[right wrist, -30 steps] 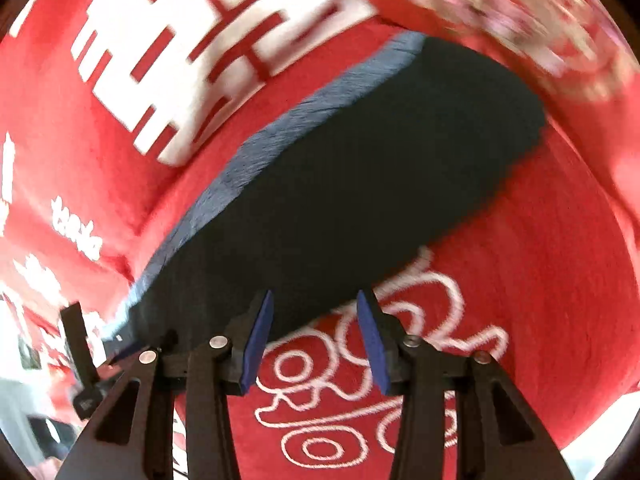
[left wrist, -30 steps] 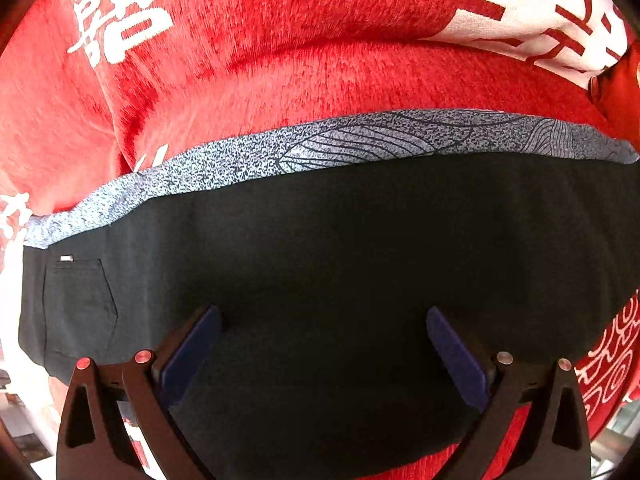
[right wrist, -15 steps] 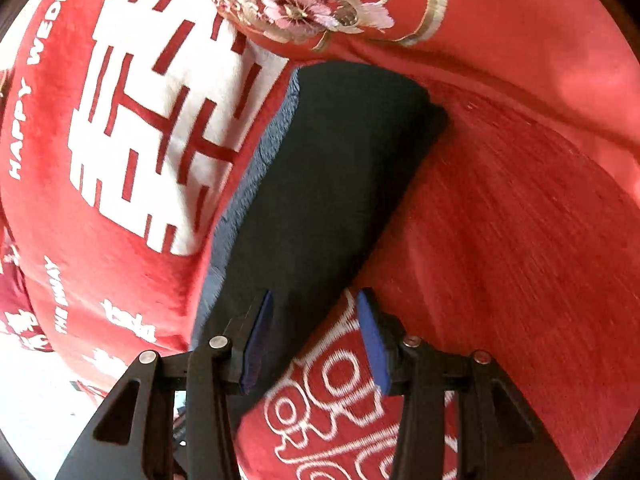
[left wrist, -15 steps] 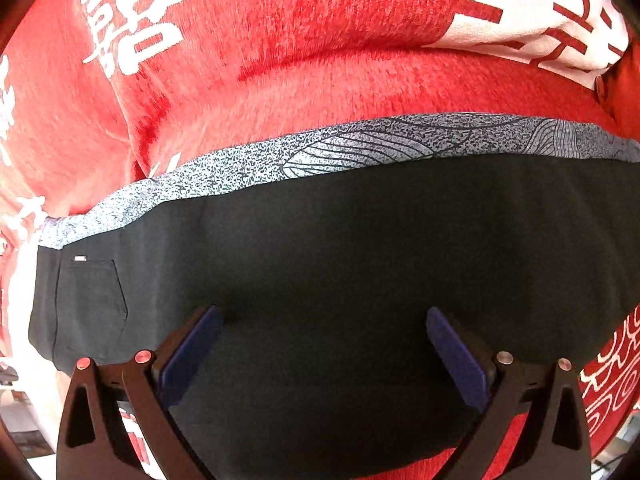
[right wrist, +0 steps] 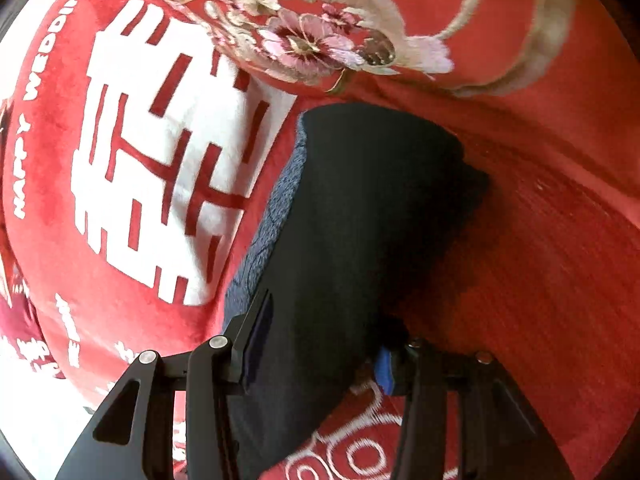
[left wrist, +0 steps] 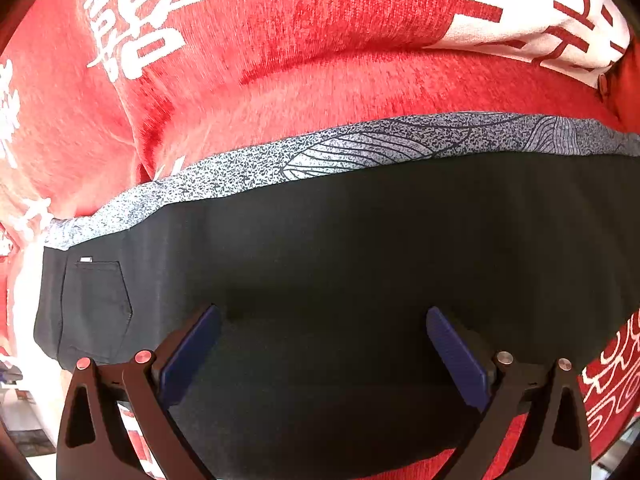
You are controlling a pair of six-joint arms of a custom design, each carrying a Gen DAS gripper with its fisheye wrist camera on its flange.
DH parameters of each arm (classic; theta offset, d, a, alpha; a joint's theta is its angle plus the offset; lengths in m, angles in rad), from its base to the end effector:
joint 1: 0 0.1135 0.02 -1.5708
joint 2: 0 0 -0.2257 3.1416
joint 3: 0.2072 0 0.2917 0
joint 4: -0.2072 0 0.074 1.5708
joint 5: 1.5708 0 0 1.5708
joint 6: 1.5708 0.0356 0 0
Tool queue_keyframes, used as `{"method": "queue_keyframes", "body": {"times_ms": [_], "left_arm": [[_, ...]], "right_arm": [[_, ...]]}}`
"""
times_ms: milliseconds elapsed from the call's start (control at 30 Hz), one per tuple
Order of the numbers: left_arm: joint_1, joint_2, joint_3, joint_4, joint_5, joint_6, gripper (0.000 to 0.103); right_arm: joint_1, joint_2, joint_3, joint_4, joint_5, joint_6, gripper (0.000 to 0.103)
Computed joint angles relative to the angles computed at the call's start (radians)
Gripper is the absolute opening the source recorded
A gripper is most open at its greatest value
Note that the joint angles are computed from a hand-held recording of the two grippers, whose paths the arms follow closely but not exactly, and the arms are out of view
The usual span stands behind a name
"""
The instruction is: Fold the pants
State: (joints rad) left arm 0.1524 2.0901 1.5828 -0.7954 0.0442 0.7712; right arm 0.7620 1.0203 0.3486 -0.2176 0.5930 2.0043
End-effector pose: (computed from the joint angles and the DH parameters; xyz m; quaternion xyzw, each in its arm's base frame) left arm 0.4348 0.0652 0.1176 0.3045 0.9428 0.0399 0.1294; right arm 0.1786 0.1430 0.0948 0.6040 0.6762 0.2626 0.3302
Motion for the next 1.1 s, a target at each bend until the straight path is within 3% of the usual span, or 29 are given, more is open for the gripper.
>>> {"method": "queue_keyframes", "body": {"times_ms": [300, 533, 700, 833, 933, 1100], "left_arm": [[-0.052, -0.032, 0.000, -0.027, -0.073, -0.037, 0.103], [-0.225, -0.028, 0.043, -0.087, 0.049, -0.152, 0.103], [-0.335, 0.040, 0.046, -0.001, 0.055, -0.249, 0.103], [-0.339, 0.217, 0.307, -0.146, 0.058, -0.337, 0.103], [-0.339, 0.265, 0.404, -0.195, 0.022, -0.340, 0.103], [-0.314, 0.078, 0.206, -0.209, 0.084, -0.254, 0.103]], "right_arm": [[-0.046, 0.000, 0.025, -0.042, -0.087, -0.056, 0.047], [-0.062, 0.036, 0.060, -0.065, -0.118, -0.110, 0.047], [-0.072, 0.022, 0.045, -0.047, -0.131, -0.127, 0.047], [-0.074, 0.010, 0.038, -0.047, -0.140, -0.153, 0.047], [-0.069, 0.013, 0.037, -0.039, -0.133, -0.158, 0.047], [-0.067, 0.001, 0.020, -0.012, -0.125, -0.153, 0.051]]}}
